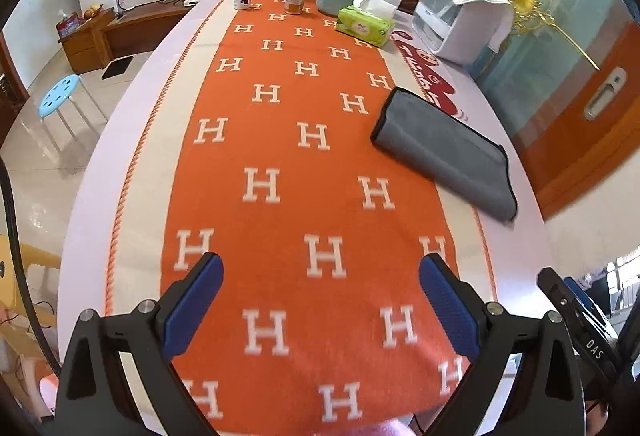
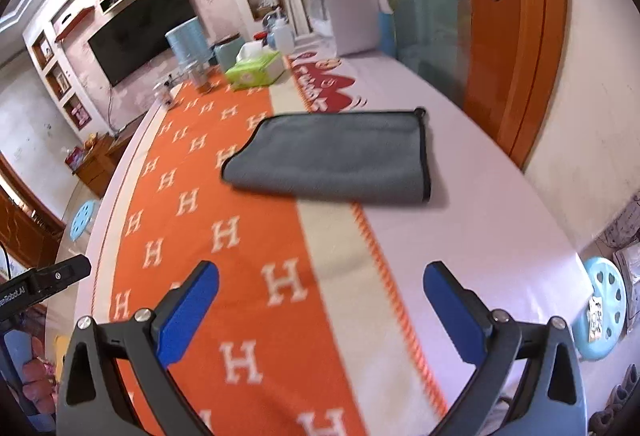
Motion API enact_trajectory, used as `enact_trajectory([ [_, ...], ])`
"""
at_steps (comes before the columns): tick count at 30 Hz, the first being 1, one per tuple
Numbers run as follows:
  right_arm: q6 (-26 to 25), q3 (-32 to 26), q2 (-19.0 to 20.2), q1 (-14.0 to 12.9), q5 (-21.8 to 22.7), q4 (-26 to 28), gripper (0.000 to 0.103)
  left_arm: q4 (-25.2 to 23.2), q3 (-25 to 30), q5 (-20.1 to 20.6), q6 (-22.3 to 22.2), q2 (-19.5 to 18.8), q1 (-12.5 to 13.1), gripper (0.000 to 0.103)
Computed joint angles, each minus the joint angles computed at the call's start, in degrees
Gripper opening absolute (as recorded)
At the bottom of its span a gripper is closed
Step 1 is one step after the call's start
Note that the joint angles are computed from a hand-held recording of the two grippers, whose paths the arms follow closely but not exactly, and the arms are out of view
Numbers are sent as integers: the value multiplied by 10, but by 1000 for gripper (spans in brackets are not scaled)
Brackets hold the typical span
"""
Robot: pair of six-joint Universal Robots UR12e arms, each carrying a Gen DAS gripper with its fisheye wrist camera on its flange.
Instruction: Fold towel
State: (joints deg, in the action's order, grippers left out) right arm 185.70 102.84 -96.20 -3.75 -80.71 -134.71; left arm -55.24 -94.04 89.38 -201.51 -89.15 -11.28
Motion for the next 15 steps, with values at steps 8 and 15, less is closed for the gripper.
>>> enact_trajectory([
  [8, -18, 11, -45, 11, 25, 77, 102, 8, -44, -6, 0, 55, -1, 98],
  [15, -66, -11, -60, 18, 42, 155, 102, 10, -61, 7, -34, 88, -4, 98],
])
